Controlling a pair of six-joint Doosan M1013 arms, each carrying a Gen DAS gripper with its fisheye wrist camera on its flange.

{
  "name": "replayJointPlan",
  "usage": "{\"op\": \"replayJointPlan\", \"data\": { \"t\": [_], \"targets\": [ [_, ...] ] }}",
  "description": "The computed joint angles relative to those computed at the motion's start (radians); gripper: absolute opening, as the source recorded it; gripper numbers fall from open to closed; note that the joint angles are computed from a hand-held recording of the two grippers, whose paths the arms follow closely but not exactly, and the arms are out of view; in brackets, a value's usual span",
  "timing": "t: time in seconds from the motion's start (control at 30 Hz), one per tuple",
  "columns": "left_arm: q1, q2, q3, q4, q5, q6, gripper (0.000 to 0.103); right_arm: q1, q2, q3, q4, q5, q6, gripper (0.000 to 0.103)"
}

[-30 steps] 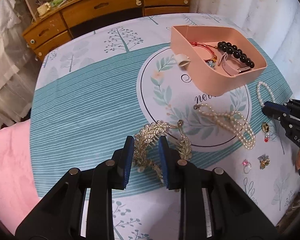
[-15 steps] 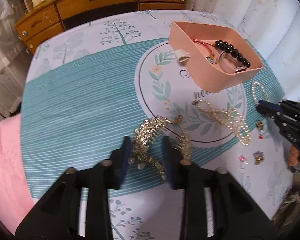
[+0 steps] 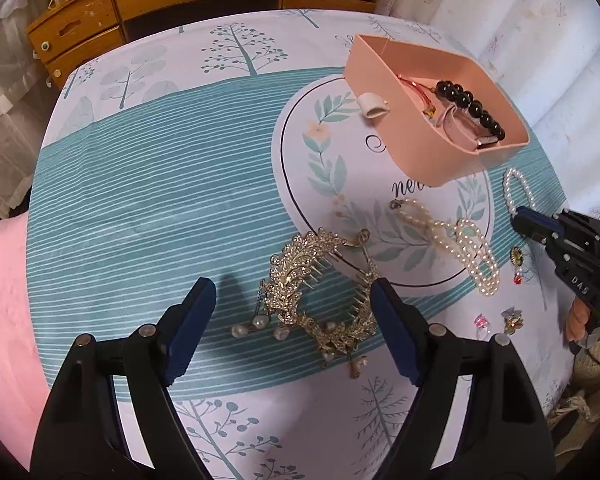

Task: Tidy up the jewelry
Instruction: 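Lower the left gripper around the gold leaf hair comb, then lift the gold comb with the left gripper while the right carries the pearl bracelet over the pink box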

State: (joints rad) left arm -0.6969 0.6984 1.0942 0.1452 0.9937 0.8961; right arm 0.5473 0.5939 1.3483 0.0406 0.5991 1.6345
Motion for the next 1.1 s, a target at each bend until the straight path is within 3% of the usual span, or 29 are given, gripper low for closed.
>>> {"op": "replayJointPlan", "data": {
  "t": [0.17,0.2,0.27,0.3,0.33,0.77,1.1],
  "targets": [
    [0.007,0.004,-0.001,-0.038,-0.012,0.025,0.058,-0.002,0.000,0.001,0.003,-0.005,0.001,0.008],
    [0.010,0.002,0.003,-0.059,-0.027,0.035,0.048,-0.002,0.001,0.000,0.004,-0.004,0.002,0.008],
    [0.009,0.001,0.001,-0.057,-0.028,0.028,0.044,-0.003,0.000,0.002,0.008,-0.006,0.001,0.008],
    [0.006,0.000,0.003,-0.042,-0.033,0.020,0.028,-0.002,0.001,0.000,0.007,-0.006,0.003,0.008],
    [0.010,0.002,0.002,-0.069,-0.031,0.032,0.025,-0.003,0.000,0.001,0.008,-0.007,0.002,0.008],
    [-0.022,-0.021,0.013,0.048,-0.057,-0.088,0.025,-0.003,-0.005,0.005,0.018,-0.003,0.009,0.007],
    [-0.063,-0.032,-0.070,0.194,-0.031,-0.169,0.025,-0.016,-0.070,0.023,0.137,-0.082,-0.085,0.007]
  ]
}}
